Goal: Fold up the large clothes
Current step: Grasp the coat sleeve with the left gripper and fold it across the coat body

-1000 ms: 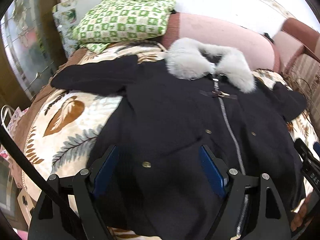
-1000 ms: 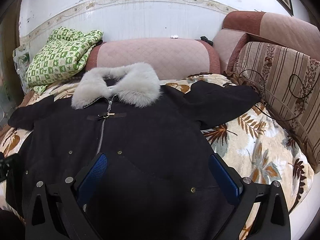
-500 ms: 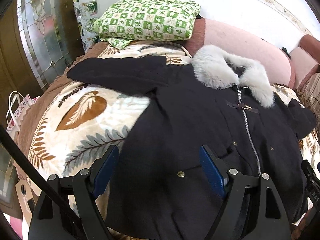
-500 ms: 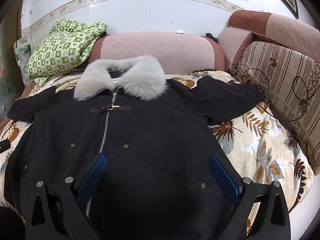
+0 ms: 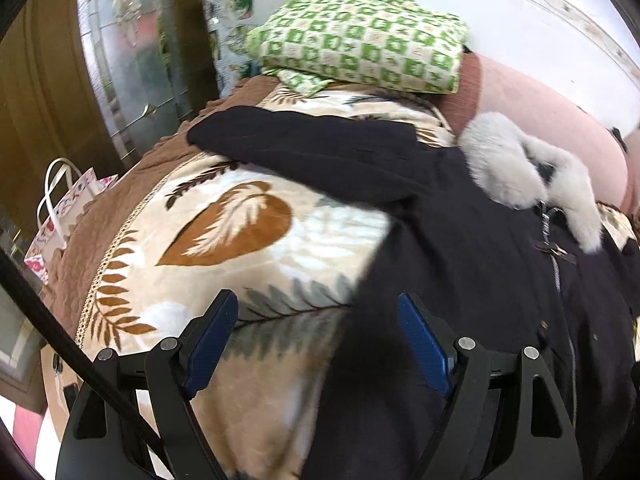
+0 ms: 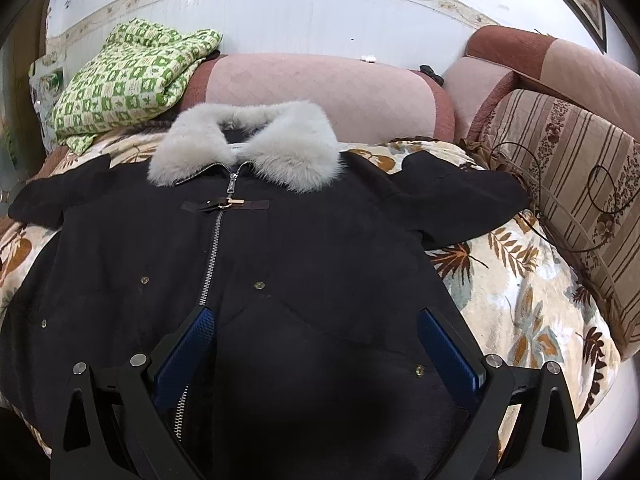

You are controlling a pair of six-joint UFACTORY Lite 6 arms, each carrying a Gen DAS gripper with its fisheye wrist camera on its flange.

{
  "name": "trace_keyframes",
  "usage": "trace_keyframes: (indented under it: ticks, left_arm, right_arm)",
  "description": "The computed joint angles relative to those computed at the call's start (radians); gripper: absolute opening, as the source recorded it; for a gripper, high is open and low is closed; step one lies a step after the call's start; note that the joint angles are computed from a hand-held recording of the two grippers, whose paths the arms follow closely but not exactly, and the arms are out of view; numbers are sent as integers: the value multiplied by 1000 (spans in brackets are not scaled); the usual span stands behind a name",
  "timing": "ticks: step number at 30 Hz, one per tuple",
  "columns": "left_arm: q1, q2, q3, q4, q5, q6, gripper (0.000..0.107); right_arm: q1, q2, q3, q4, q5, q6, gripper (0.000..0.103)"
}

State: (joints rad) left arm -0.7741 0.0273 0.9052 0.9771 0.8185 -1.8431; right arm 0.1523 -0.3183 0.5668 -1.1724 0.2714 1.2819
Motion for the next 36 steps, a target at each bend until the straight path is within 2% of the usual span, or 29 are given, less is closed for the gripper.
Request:
trace_keyframes:
  ticks: [8, 11, 14, 18, 21, 24, 26, 27, 29, 33, 36]
  left_arm:
    - [127, -70, -100, 36, -97, -19, 81]
    - [202, -82, -120, 31, -182, 13, 81]
    - [342, -80, -118, -30, -331, 123, 81]
    - [534, -3, -46, -53, -435, 228, 81]
    - [702, 119, 75, -260, -535, 519, 81]
    - [838, 287, 220, -555, -625, 833, 81]
    - [891, 398, 344, -764, -611, 1043, 79]
    - [916, 448, 413, -869, -587, 1147, 74]
    - [963, 542, 545, -1047, -541, 1346, 70]
    - [1010, 704, 773, -1117, -451, 1424, 65]
    - [1049, 819, 924, -1260, -387, 1535, 65]
  right_arm:
    - [93, 75, 41, -59, 69, 80, 102]
    - [117, 99, 53, -71, 90, 98, 102]
    - [119, 118, 62, -57, 76, 88, 102]
    - [113, 135, 68, -42, 57, 78, 102]
    - [105, 147, 67, -56, 53, 97, 102]
    - [88, 159, 65, -70, 48, 110, 102]
    - [76, 167, 66, -83, 49, 120, 102]
    - [70, 169, 65, -87, 49, 122, 102]
    - [59, 178, 69, -91, 49, 125, 102]
    - [42, 212, 84, -102, 51, 134, 102]
    - [42, 239, 94, -131, 56, 163, 102]
